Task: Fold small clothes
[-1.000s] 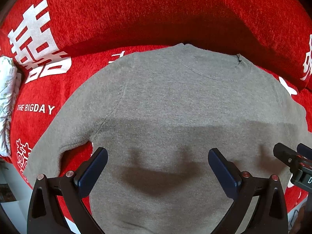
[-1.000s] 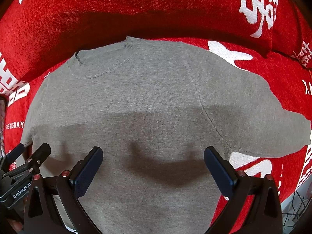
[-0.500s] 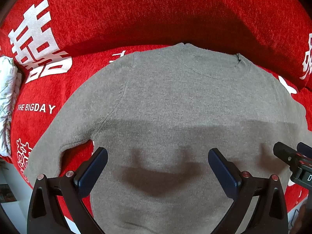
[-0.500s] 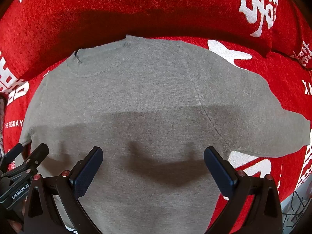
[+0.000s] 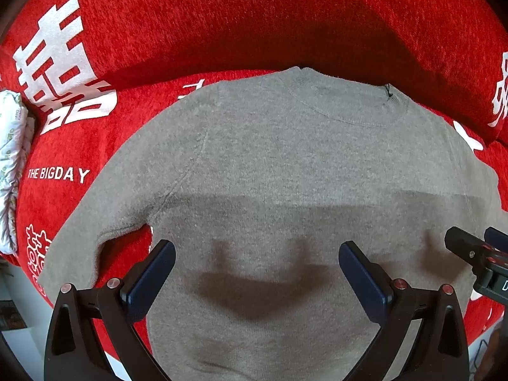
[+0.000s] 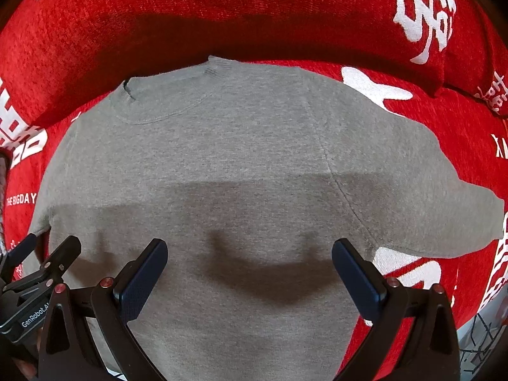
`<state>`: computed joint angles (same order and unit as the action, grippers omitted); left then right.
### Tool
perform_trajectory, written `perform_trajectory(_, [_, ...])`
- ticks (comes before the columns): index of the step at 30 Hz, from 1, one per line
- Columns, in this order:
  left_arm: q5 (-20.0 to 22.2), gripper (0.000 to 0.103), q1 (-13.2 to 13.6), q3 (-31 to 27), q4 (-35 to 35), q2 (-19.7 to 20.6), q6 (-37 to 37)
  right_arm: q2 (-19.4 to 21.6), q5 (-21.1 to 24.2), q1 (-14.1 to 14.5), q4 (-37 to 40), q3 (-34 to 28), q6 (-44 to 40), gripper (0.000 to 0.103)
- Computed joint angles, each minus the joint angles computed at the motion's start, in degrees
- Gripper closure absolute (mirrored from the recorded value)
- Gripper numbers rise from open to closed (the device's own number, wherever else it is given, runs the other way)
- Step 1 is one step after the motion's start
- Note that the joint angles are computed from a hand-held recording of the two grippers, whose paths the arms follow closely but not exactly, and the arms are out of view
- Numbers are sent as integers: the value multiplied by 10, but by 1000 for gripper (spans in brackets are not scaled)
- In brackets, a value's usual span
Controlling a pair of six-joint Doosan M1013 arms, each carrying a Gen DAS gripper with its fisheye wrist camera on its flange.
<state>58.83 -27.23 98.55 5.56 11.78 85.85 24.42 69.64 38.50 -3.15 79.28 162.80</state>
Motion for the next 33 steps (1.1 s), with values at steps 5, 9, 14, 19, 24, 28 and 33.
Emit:
perform_trajectory(5, [0, 0, 1, 0, -4, 0, 4, 1, -5, 3, -11, 0, 7, 0])
perform_trajectory(9, [1, 0, 3, -1, -8, 1, 3, 3, -6, 5, -20, -3, 10, 0])
perform_trajectory(14, [16, 0, 2, -6, -5, 4, -1, 6, -2, 6, -23, -7, 11, 0])
perform_trajectory(19, [14, 0, 5, -5, -13, 3, 9, 11, 2, 5, -17, -12, 6, 0])
perform_trajectory(24, [13, 0, 13, -4, -27, 2, 16, 12, 1, 9, -27, -14, 11, 0])
perform_trajectory(28, [12, 0, 25, -2, -59, 1, 30, 16, -2, 11, -22, -22, 8, 0])
perform_trajectory(33, [17, 0, 69, 6, -155, -3, 66, 26, -2, 17, -11, -41, -10, 0])
